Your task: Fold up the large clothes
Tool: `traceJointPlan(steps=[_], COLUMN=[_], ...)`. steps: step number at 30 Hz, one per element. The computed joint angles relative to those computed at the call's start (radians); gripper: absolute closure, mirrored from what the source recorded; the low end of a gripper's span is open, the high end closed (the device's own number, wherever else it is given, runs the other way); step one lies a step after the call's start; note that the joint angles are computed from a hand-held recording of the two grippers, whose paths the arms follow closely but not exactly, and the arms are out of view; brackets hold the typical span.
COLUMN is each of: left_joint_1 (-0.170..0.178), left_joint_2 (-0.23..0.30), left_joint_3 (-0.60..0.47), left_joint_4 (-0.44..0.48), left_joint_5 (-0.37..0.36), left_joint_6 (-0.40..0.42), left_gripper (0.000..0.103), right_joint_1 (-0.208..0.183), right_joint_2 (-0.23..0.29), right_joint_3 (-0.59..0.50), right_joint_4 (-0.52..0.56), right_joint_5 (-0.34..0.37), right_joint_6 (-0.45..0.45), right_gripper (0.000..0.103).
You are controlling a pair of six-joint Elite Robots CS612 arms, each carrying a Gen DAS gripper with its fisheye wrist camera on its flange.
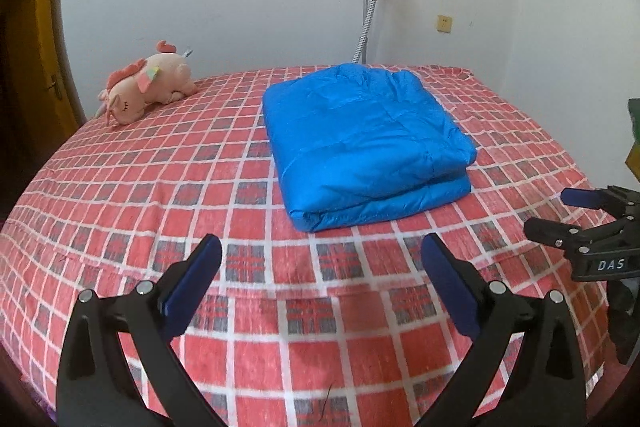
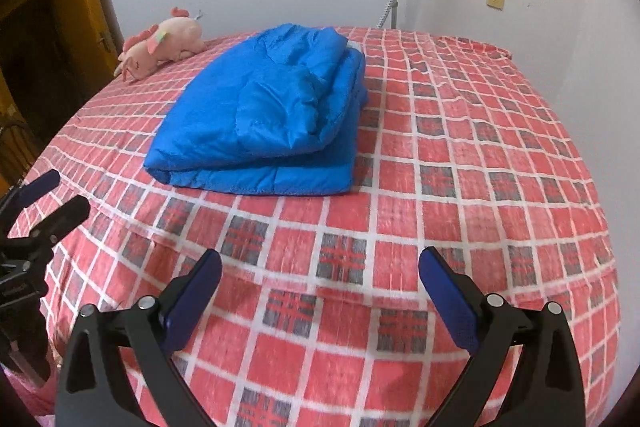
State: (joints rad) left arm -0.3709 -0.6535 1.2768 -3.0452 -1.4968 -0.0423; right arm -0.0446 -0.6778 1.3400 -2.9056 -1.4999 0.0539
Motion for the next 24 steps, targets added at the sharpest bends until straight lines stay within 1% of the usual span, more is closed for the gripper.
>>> traceJointPlan(steps=[3,8,17,24], left_joint_1=[-0.003,-0.006,-0.004,-0.007], left_joint_2=[-0.015,-0.036,-0.059,-0.067], left_joint_3=[0.026,0.056,0.091,0.104], left_joint_4=[-0.007,-0.002,-0.029,-0.038], left_joint_5=[0.014,0.043,0.045,0.052], left_joint_6=[-0.007,-0.015,-0.032,-0.035], left_gripper=[0.004,0.004,0.004,0.004], right_joint_1=[-0.001,0.004,0.007,0.007], right_joint_2=[-0.015,-0.033,-0.061,-0.068], right_joint_3=[0.023,0.048,0.091,0.104], right_joint_4=[-0.006,-0.013,-0.059,-0.074], right_joint_5=[0.014,0.011,0.004,0.007], right_joint_6=[0.010,0.008,0.008,0.005], right_gripper=[0.004,0.004,0.004,0.004])
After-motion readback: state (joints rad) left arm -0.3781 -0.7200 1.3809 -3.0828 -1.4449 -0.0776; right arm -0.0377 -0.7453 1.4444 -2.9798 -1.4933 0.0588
